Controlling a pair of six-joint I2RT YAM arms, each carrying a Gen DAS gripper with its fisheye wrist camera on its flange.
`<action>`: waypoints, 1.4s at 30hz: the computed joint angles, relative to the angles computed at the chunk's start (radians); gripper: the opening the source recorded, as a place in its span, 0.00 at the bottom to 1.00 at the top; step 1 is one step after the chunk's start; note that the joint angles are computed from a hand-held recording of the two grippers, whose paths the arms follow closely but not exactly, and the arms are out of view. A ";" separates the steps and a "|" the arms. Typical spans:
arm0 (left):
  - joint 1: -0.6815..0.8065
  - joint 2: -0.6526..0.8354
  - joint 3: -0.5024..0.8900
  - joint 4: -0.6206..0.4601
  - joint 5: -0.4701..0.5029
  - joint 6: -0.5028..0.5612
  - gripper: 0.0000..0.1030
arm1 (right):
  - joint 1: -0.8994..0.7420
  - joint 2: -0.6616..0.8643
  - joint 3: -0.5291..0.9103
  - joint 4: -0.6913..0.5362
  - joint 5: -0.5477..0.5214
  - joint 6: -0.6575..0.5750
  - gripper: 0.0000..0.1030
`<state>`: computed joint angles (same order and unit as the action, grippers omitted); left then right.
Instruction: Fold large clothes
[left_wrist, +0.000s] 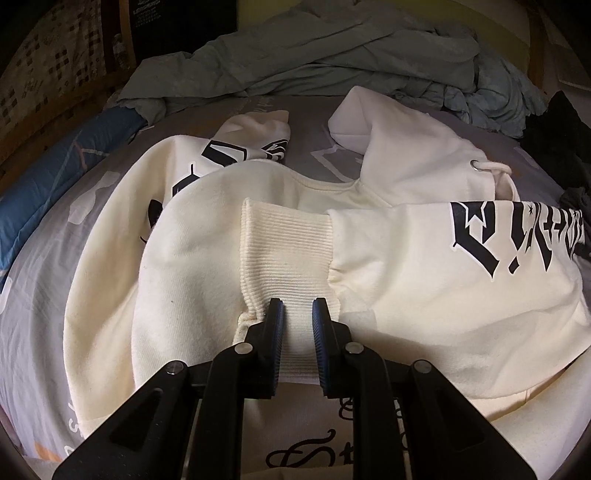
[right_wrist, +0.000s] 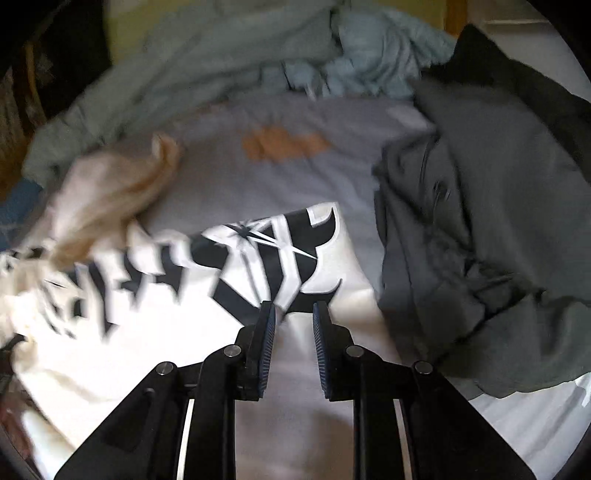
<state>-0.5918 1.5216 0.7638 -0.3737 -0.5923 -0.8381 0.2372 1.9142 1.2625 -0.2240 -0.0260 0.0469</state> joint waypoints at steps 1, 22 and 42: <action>0.003 -0.003 -0.001 0.001 0.003 0.000 0.16 | 0.002 -0.022 -0.019 0.017 -0.006 -0.003 0.21; 0.529 -0.465 -0.130 -0.039 0.212 0.193 0.49 | 0.100 -0.243 -0.200 0.083 -0.055 -0.064 0.24; 0.206 -0.588 -0.218 0.119 0.125 0.330 0.06 | 0.049 -0.239 -0.173 0.065 -0.106 -0.083 0.31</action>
